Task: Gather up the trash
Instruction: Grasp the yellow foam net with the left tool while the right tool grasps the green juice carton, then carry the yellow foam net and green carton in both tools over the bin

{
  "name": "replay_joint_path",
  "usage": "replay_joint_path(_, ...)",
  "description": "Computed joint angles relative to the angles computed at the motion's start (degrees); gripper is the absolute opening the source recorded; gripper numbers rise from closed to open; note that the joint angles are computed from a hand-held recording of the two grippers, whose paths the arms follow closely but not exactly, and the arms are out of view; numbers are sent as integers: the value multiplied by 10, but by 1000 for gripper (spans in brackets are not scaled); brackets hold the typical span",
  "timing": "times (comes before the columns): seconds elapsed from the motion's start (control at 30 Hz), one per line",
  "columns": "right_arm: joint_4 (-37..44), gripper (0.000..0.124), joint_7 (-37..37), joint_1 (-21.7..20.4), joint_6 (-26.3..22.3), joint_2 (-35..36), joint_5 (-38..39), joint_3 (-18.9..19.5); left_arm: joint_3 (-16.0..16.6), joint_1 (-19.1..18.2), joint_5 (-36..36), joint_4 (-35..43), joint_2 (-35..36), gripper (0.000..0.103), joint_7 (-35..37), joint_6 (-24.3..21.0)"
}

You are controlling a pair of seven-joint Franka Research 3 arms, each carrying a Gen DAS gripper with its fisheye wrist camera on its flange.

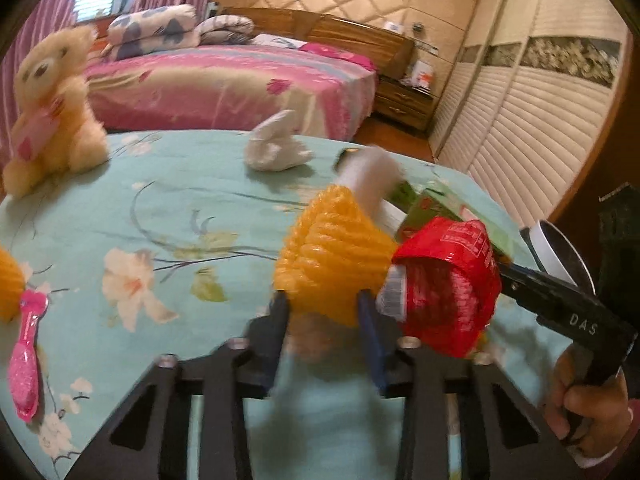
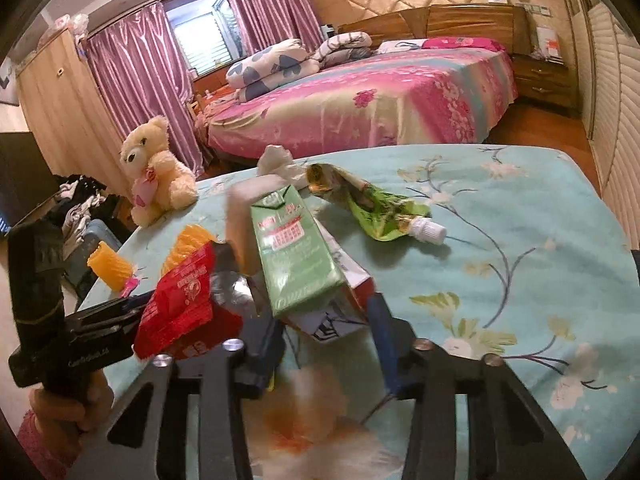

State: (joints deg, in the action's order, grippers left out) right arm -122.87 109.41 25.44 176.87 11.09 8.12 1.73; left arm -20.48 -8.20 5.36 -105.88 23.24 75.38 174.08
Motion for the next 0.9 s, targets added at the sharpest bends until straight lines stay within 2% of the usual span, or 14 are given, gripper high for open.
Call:
replay_joint_path(0.1,-28,39,12,3,13,-22,-6,-10,10,-21,15,-4,-3,21,-8,8)
replay_joint_path(0.17,-50,39,34,11,18,-39,-28,-26,-3,-17,13,-9,-2,19,-5,13)
replay_joint_path(0.23,-76,38,78,19,23,-62,-73,-49,-18,-14,9,-19,-8,19,-2,21)
replay_joint_path(0.3,-101,38,126,15,26,-84,-121,-60,-17,-21,14,-20,-9,18,-4,25)
replay_joint_path(0.4,-135,37,209,-8,28,-115,-204,-63,-20,-27,20,-18,-8,18,-5,35)
replay_joint_path(0.43,-143,37,238,-21,28,-123,-234,-58,-25,-26,21,-17,-8,18,-3,37)
replay_joint_path(0.57,-175,37,324,-90,27,-157,-316,-22,-11,-45,36,-5,-3,18,-14,41)
replay_joint_path(0.63,-193,37,347,-125,27,-177,-336,-1,-24,-39,34,5,4,18,-12,36)
replay_joint_path(0.67,-198,37,357,-141,26,-184,-343,12,-36,-30,30,10,9,18,-5,36)
replay_joint_path(0.73,-213,37,370,-174,26,-202,-352,35,-28,-45,35,24,18,18,-10,31)
replay_joint_path(0.9,-243,37,359,-222,24,-236,-329,70,-32,-62,41,51,35,18,-5,20)
